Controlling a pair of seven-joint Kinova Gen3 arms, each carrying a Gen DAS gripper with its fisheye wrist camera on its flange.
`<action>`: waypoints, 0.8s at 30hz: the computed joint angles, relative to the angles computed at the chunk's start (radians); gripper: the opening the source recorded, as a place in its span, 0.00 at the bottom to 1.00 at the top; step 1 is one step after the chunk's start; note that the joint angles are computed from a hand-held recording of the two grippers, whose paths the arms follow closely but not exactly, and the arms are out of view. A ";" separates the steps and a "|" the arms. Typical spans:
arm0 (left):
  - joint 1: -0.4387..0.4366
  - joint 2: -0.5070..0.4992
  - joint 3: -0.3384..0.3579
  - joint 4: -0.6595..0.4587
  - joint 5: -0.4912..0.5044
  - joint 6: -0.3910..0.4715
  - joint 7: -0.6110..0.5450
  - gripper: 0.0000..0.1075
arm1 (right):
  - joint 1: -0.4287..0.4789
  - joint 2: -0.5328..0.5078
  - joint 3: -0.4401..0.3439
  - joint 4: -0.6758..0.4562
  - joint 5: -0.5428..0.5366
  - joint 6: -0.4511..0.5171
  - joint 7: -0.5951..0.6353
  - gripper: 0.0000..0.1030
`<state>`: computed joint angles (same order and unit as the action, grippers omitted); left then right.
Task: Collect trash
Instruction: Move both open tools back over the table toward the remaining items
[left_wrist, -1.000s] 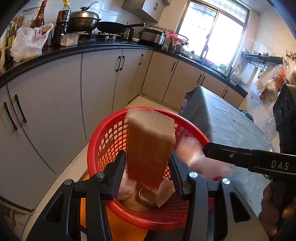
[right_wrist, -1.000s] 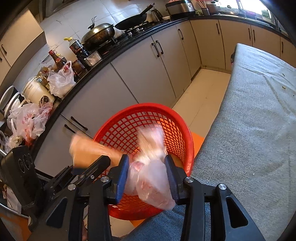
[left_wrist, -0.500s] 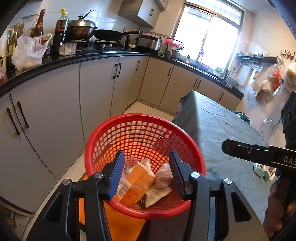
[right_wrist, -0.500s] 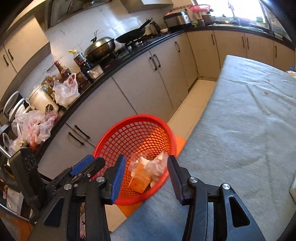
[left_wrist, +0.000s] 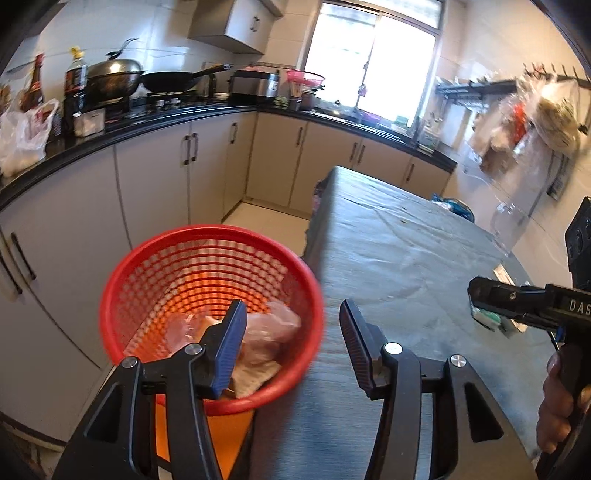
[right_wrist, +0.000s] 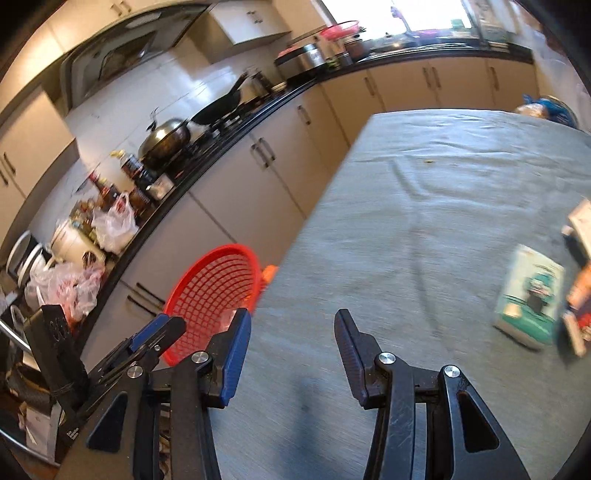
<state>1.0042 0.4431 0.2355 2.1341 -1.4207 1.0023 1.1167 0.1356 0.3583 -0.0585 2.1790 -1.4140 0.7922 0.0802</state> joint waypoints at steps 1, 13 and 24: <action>0.000 0.005 0.002 -0.013 0.000 -0.001 -0.017 0.48 | 0.022 -0.001 0.011 0.003 0.001 0.014 0.008 0.50; 0.039 0.095 -0.043 -0.242 0.059 -0.069 -0.325 0.49 | 0.267 0.037 0.123 -0.105 -0.007 0.141 -0.014 0.50; 0.074 0.151 -0.133 -0.392 0.149 -0.177 -0.551 0.50 | 0.336 0.175 0.048 -0.280 0.151 0.105 -0.162 0.47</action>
